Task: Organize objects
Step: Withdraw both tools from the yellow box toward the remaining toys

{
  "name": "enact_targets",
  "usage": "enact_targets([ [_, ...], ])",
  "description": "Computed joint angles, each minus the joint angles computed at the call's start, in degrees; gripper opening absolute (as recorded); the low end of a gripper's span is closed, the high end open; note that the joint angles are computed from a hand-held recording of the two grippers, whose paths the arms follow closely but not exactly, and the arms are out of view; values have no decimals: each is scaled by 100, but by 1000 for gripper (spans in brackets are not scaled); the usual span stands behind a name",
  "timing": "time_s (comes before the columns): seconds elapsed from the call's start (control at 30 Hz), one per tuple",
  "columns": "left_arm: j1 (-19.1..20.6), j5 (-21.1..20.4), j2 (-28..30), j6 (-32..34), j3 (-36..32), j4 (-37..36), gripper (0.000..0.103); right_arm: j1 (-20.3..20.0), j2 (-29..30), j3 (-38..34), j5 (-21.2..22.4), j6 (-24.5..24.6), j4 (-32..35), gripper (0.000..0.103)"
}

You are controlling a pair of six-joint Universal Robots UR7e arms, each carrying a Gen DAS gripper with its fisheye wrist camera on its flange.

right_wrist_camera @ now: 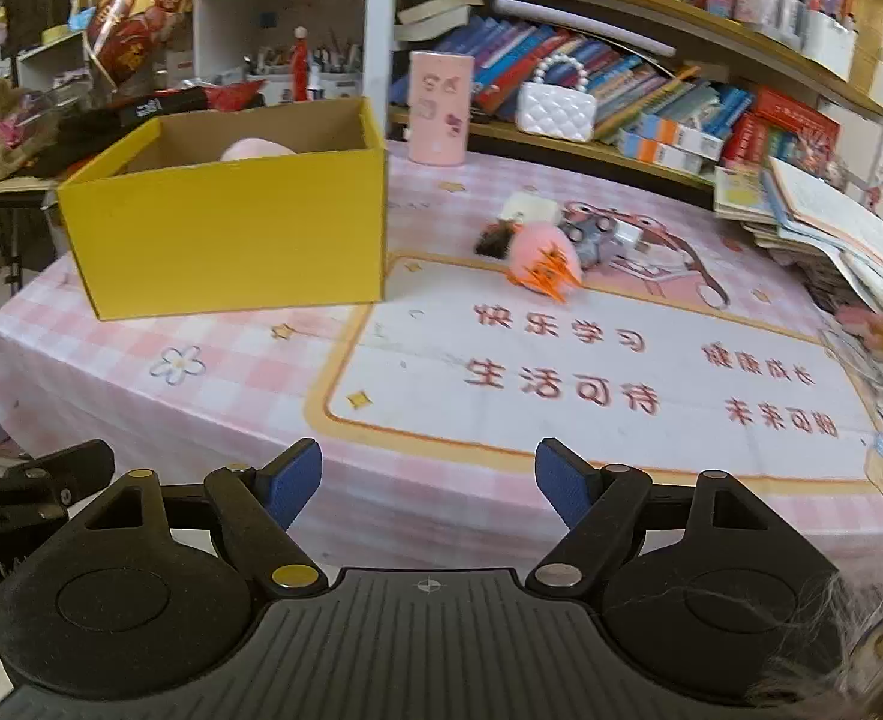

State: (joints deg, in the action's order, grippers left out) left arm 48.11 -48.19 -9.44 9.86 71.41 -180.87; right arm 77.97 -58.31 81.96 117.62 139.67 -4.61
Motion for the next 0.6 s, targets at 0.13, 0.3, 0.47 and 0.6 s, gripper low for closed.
enact_targets([
  [0.13,-19,-243,5,153,27,30,86,-37,-149,236,107,91,-216,78],
  [0.3,-39,-518,56,303,-61,199,87,-78,-301,423,304,254,-370,78],
  [0.47,-68,-748,169,483,-255,346,87,-124,-404,498,502,330,-524,78],
  [0.6,-85,-880,288,560,-478,518,87,-178,-447,466,618,437,-521,78],
])
